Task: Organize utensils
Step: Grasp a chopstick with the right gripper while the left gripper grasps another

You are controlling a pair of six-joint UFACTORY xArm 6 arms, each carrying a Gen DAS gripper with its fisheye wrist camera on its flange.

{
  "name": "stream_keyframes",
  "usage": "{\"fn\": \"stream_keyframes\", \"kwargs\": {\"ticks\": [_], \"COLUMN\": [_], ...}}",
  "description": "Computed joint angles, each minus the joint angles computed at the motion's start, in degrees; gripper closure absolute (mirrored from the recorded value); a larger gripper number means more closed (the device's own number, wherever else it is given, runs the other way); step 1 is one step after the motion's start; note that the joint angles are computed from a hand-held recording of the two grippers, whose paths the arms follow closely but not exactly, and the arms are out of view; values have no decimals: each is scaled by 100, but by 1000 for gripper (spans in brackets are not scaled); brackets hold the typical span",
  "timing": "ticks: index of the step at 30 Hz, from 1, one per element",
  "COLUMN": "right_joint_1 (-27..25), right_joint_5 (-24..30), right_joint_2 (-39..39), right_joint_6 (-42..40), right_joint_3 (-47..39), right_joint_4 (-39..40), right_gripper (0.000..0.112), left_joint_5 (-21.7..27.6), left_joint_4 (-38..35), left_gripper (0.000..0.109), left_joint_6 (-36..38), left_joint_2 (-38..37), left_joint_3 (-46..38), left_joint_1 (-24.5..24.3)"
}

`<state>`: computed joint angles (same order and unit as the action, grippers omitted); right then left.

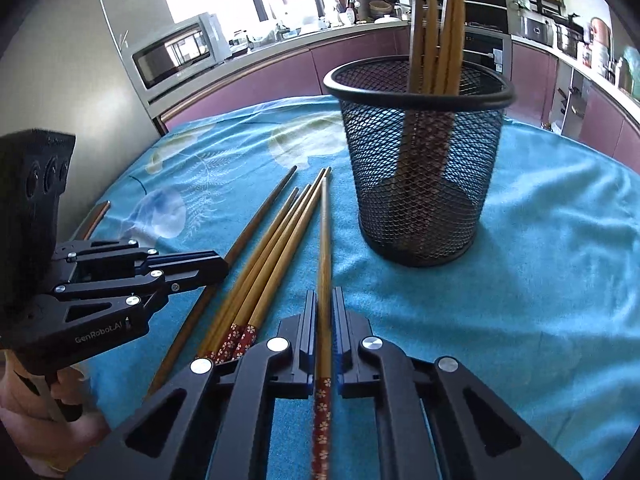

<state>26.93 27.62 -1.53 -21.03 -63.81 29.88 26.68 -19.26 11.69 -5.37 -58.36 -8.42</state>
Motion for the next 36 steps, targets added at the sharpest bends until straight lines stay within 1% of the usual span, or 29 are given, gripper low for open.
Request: {"fn": "stream_keyframes", "kwargs": {"ticks": [1,4,7,8,9,10,12,16,19,20,21,26,32,36], "right_joint_1": [-10,-24,-10,-13,-6,2,13,42,29,32,39,74,88,42], "right_joint_5": [-8,56,163,203,226,257,308,359,414,409,399,416,421,390], "right_joint_2": [-48,-153,-187,-194,-187,-181,-166,-115,-74,-63,-53,72,147,95], "right_joint_6": [-82,-408,-529,-554,-562,-554,-563,-546,-544,-533,-510,-377,-368,-440], "right_joint_3": [33,70,57,52,45,33,12,-18,-46,-53,-56,-174,-254,-189], "right_joint_4": [112,476,529,534,527,510,518,458,421,396,362,165,89,275], "right_gripper": [106,106,106,106,106,106,106,106,106,106,106,105,105,106], "left_joint_5": [-11,-10,12,-4,-22,-48,-50,23,-20,-27,-35,-83,-97,-69], "left_joint_4": [-78,-310,-276,-236,-131,-58,-42,191,296,351,419,472,265,-5], "left_gripper": [108,108,107,105,95,89,86,87,90,91,96,99,101,101], "left_joint_6": [34,234,281,256,174,120,161,-13,-85,-132,-211,-368,-199,56], "left_joint_2": [-39,-151,-231,-245,-241,-237,-206,15,122,148,167,119,-83,-275], "left_joint_3": [28,96,171,200,209,219,200,25,-63,-86,-98,-48,100,230], "left_joint_1": [11,18,-6,-9,-15,-17,-26,-17,-23,-24,-27,-40,-41,-53]}}
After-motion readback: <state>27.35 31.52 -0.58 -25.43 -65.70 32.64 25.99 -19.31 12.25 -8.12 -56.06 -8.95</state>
